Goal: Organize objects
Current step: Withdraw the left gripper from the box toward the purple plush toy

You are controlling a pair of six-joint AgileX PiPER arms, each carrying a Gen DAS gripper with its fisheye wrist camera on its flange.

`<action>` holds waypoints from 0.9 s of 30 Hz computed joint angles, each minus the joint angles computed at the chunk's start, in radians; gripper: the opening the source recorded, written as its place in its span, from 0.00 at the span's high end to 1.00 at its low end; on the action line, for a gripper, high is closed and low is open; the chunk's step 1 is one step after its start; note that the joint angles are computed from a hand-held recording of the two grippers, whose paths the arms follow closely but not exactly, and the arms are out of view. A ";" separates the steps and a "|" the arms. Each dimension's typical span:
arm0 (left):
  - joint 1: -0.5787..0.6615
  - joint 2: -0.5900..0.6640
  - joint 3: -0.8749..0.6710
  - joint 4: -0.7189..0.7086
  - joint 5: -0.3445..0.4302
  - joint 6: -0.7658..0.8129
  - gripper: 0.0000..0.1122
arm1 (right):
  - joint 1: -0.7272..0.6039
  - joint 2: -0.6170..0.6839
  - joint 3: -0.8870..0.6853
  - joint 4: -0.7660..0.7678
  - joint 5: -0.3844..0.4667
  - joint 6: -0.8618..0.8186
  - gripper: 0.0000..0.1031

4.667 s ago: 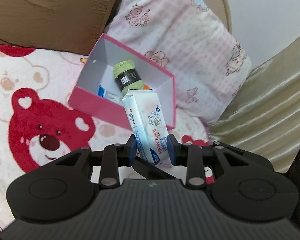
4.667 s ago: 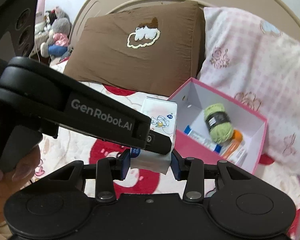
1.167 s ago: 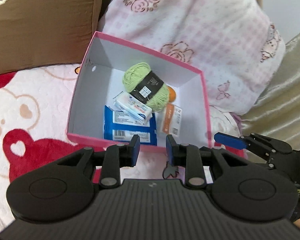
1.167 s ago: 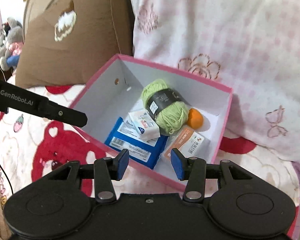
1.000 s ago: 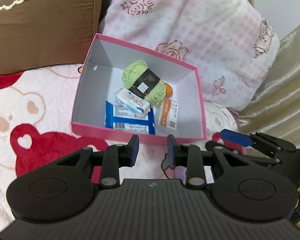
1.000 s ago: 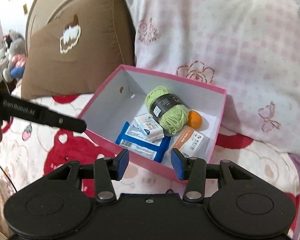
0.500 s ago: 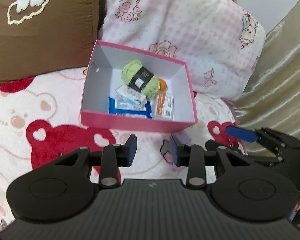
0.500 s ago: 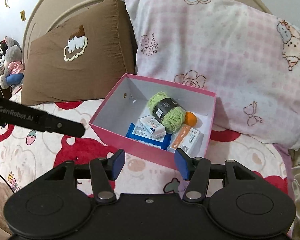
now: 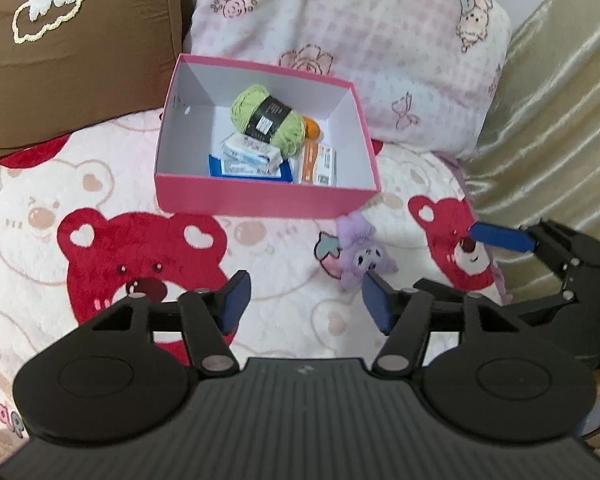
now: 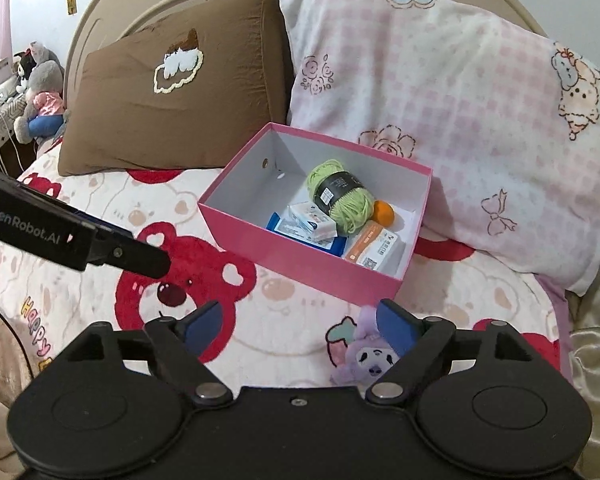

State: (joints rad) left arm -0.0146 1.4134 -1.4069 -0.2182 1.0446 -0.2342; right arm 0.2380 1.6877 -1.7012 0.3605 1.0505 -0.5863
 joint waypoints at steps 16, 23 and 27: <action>-0.069 -0.002 0.080 -0.001 -0.009 -0.037 0.21 | -0.045 -0.046 0.104 0.004 0.006 -0.075 0.12; -0.098 0.017 0.150 0.034 -0.084 -0.104 0.12 | -0.060 -0.040 0.142 -0.004 -0.007 -0.081 0.12; -0.055 0.024 0.195 -0.079 -0.117 -0.041 0.12 | -0.064 -0.030 0.160 -0.011 -0.010 -0.075 0.12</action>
State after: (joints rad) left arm -0.0700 1.4372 -1.2117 -0.2975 0.9275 -0.2753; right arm 0.1743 1.6579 -1.5410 0.3497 1.0404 -0.6612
